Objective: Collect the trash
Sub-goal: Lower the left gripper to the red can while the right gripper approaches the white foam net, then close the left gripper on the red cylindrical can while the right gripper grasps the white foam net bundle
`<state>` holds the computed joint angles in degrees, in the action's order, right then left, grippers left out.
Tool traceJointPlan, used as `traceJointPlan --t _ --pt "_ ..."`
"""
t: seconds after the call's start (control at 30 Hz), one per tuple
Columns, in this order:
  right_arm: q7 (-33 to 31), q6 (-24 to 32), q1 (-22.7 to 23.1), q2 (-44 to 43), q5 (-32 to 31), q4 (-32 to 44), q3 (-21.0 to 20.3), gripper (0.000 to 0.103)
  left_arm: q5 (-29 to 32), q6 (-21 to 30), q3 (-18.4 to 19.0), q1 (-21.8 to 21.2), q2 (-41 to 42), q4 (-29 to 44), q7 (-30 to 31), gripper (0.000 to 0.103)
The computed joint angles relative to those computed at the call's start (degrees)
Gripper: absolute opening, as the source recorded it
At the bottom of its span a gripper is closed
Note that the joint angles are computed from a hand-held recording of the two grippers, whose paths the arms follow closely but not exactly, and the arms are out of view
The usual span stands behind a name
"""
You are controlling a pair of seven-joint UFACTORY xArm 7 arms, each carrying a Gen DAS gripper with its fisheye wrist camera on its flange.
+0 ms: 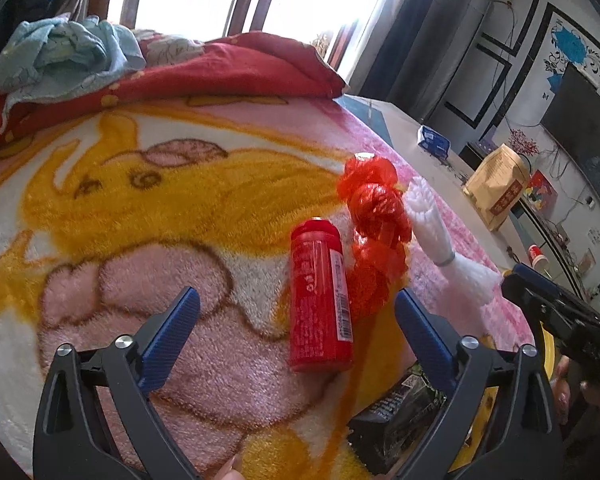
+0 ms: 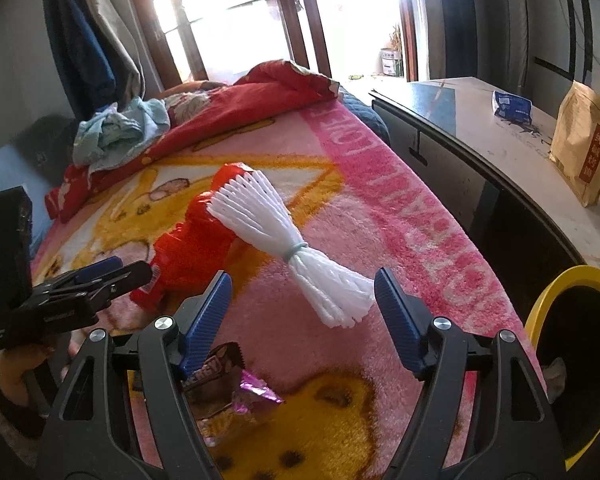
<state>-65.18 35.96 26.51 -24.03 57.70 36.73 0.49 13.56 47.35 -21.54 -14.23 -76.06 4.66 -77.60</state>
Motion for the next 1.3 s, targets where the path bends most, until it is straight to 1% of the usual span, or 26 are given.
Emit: traceJointPlan --t 0.13,0.17,0.37,0.4,0.43,0.47,0.5,0.53,0.63,0.73,0.9,1.03,1.07,1.1,1.13,1.3 --pt "-0.13 -1.56 0.0 2.41 -0.62 1.12 0.89 0.065 -0.84 -2.82 1.53 -0.3 1.1 -1.11 0.31 0.073" --pt "-0.02 -1.81 -0.05 2.96 -0.86 1.4 1.08 0.065 -1.03 -3.23 1.64 -0.28 1.44 -1.22 0.34 0.068" --pt "0.24 -3.42 -0.04 6.26 -2.21 2.76 2.38 0.065 -1.32 -4.89 1.55 -0.04 3.39 -1.28 0.53 0.054" --pt "0.54 -3.37 -0.14 6.78 -2.69 3.01 2.59 0.063 -1.36 -4.87 1.64 -0.02 3.42 -1.28 0.6 0.052" --pt "0.9 -3.34 -0.22 7.43 -3.07 3.3 2.8 0.058 -1.38 -4.87 1.63 -0.01 3.42 -1.28 0.61 0.05" --pt "1.41 -3.06 -0.37 8.09 -3.49 3.61 2.97 0.055 -1.41 -4.89 1.75 -0.04 3.26 -1.4 0.69 0.047" --pt "1.89 -2.85 -0.55 8.5 -3.9 3.76 3.16 0.05 -1.51 -4.71 1.79 -0.16 3.06 -1.45 0.71 0.045" --pt "2.83 -2.38 -0.83 9.24 -4.75 4.06 3.41 0.042 -1.63 -4.79 1.91 -0.27 2.83 -1.63 0.7 0.045" --pt "3.39 -2.22 -1.29 9.89 -4.96 3.96 3.71 0.034 -2.02 -4.69 2.49 -0.81 1.08 -2.56 0.91 0.043" --pt "3.06 -2.0 -1.63 9.7 -4.05 3.46 3.48 0.028 -2.79 -4.52 3.36 -1.79 -1.73 -3.88 1.22 0.044" --pt "2.88 -1.25 -2.4 8.92 -3.4 2.81 3.05 0.024 -4.23 -2.42 4.29 -3.66 -6.95 -5.69 2.04 0.045" --pt "3.14 -0.88 -2.8 8.23 -3.14 2.38 2.76 0.02 -4.79 -1.67 3.87 -4.46 -7.86 -5.9 2.14 0.044" --pt "3.17 -0.74 -2.86 7.99 -3.04 2.23 2.67 0.02 -4.78 -1.51 3.66 -4.63 -7.67 -5.79 2.26 0.043" --pt "3.13 -0.53 -2.93 7.72 -2.95 2.05 2.51 0.019 -4.73 -1.25 3.42 -4.68 -7.18 -5.47 2.38 0.038" --pt "3.01 -0.36 -3.0 7.41 -2.84 1.86 2.35 0.019 -4.63 -1.19 3.29 -4.48 -6.46 -5.1 2.51 0.036" --pt "2.77 0.98 -3.4 5.84 -2.52 1.12 1.45 0.018 -4.67 -0.48 2.52 -4.8 -7.06 -5.07 1.61 0.035"
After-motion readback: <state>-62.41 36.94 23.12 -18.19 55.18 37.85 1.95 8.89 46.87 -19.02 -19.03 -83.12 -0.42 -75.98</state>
